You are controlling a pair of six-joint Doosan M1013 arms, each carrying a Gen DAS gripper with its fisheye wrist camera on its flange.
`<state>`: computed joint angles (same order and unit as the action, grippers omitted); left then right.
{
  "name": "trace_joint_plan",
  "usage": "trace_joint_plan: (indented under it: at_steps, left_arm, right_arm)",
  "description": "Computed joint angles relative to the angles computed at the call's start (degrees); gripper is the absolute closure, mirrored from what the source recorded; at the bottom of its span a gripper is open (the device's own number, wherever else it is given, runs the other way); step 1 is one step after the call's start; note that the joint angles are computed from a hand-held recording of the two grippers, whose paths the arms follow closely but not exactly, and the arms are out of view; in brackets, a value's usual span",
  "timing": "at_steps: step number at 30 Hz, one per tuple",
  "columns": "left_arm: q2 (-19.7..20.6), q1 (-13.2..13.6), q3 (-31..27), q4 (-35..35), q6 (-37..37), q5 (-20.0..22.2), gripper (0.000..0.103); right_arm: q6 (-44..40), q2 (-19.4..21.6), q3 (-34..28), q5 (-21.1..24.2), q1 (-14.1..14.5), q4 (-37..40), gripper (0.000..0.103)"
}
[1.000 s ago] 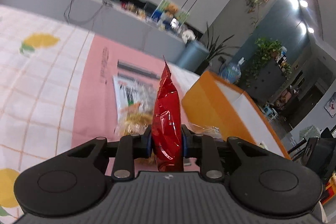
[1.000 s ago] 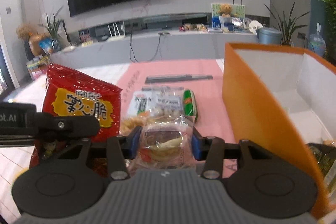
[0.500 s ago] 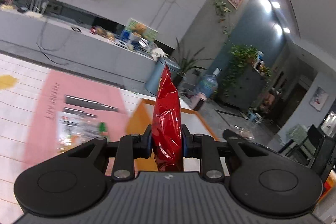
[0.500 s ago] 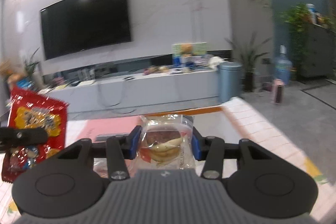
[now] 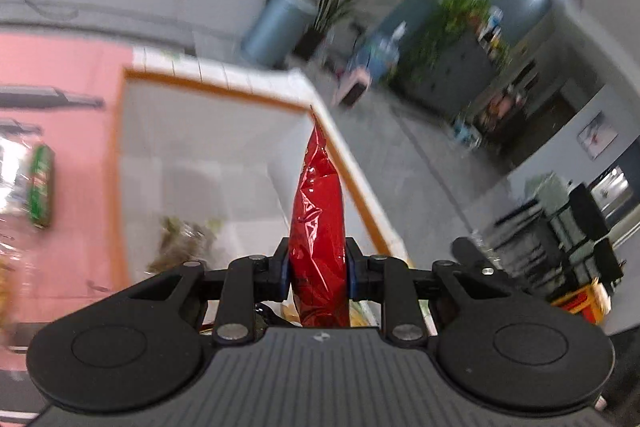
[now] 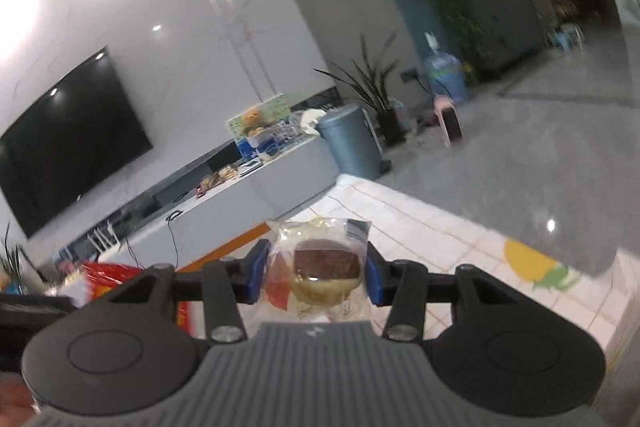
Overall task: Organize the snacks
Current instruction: 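Open the left gripper to drop the red chip bag into the box, then lower the cookie bag into the box and open the right gripper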
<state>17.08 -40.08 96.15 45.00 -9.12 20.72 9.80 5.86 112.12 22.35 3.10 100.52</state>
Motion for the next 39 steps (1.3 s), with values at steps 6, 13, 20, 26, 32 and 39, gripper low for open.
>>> trace_joint_plan:
  at_steps: [6, 13, 20, 26, 32, 39]
  left_arm:
    - [5.3, 2.2, -5.2, -20.7, 19.0, 1.9, 0.075]
    - [7.8, 3.5, -6.9, -28.9, 23.4, 4.3, 0.014]
    - [5.3, 2.8, -5.4, -34.1, 31.9, 9.2, 0.015]
    - [1.4, 2.0, -3.8, -35.5, 37.0, 11.1, 0.022]
    - [-4.7, -1.7, 1.8, -17.6, 22.2, 9.7, 0.015]
    - [-8.3, -6.0, 5.9, 2.5, 2.4, 19.0, 0.015]
  right_arm:
    - [4.0, 1.5, -1.2, 1.3, -0.5, -4.3, 0.056]
    - [4.8, 1.8, -1.1, 2.9, -1.3, -3.5, 0.056]
    - [4.7, 1.9, -1.5, 1.9, -0.7, -4.1, 0.057]
    - [0.4, 1.9, -1.4, 1.7, 0.0, -2.3, 0.057]
    - [0.6, 2.7, -1.8, 7.4, -0.6, -2.9, 0.056]
    - [13.4, 6.0, -6.2, 21.4, -0.6, -14.3, 0.056]
